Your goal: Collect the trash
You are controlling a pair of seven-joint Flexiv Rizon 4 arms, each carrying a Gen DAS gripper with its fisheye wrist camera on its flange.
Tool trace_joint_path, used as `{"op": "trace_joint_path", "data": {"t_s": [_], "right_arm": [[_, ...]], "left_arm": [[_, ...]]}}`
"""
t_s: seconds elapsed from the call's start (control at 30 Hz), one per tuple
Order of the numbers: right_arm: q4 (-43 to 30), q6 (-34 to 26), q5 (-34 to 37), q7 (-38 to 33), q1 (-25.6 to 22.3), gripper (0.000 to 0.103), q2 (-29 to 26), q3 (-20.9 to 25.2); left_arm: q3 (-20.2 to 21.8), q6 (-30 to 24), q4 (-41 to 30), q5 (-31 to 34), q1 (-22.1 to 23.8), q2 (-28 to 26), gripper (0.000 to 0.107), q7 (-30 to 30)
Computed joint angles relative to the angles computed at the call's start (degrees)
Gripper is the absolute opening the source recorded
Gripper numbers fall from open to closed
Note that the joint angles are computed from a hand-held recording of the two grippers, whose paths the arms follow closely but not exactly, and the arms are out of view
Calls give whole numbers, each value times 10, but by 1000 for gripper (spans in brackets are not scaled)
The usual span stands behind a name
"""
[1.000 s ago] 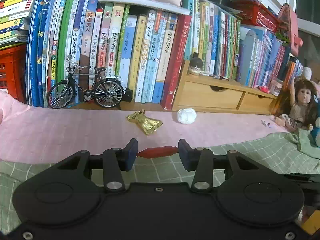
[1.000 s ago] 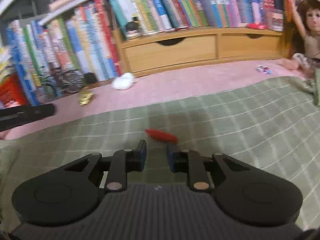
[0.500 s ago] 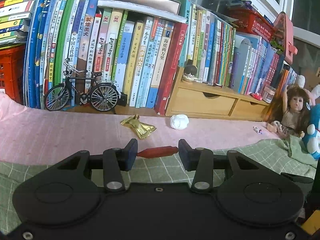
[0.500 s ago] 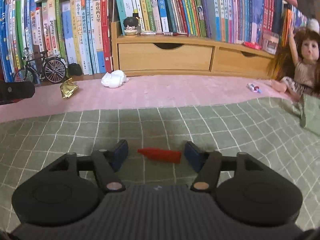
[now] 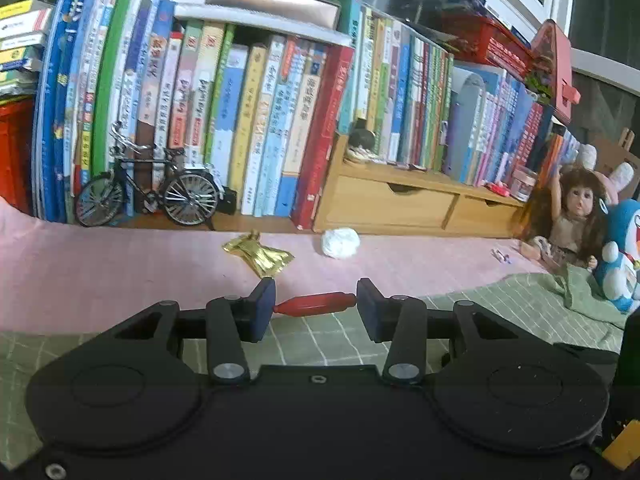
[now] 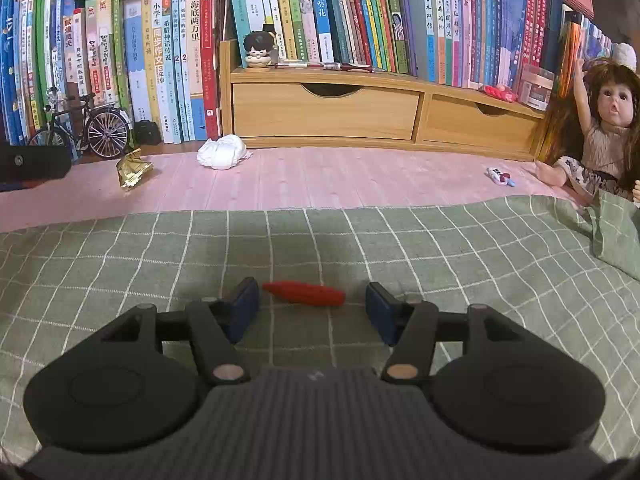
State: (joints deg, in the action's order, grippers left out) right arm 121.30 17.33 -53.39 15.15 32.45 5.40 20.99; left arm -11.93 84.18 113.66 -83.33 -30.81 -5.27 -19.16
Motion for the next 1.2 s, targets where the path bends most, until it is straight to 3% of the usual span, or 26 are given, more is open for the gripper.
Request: {"op": "trace_joint_path", "data": {"t_s": [0.13, 0.23, 0.37, 0.57, 0.63, 0.7, 0.77, 1.07, 1.2], "right_arm": [[-4, -4, -1, -4, 1, 70, -5, -1], [-3, 2, -3, 5, 1, 64, -4, -2], [4, 24, -8, 5, -3, 48, 1, -5], [15, 46, -9, 0, -9, 48, 12, -4], [29, 82, 0, 6, -16, 48, 30, -5], [62, 167, -8, 38, -32, 48, 66, -10], [76, 199, -13, 41, -43, 48, 85, 0], [58, 169, 10, -66, -23, 48, 114, 57], [52, 167, 18, -73, -9, 48, 112, 73]], "left_arm": [[0, -7, 4, 20, 2, -2, 42, -14], [-1, -12, 7, 27, 4, -1, 42, -20], [0, -33, 10, 42, 9, 2, 42, -33], [-1, -44, 13, 62, 13, 0, 42, -44], [0, -56, 14, 62, 16, 3, 42, -44], [0, -54, 14, 57, 15, 5, 42, -35], [0, -43, 16, 65, 13, 6, 42, -31], [19, -62, 70, 154, 18, 47, 42, -90], [29, -68, 99, 167, 10, 81, 42, -93]]}}
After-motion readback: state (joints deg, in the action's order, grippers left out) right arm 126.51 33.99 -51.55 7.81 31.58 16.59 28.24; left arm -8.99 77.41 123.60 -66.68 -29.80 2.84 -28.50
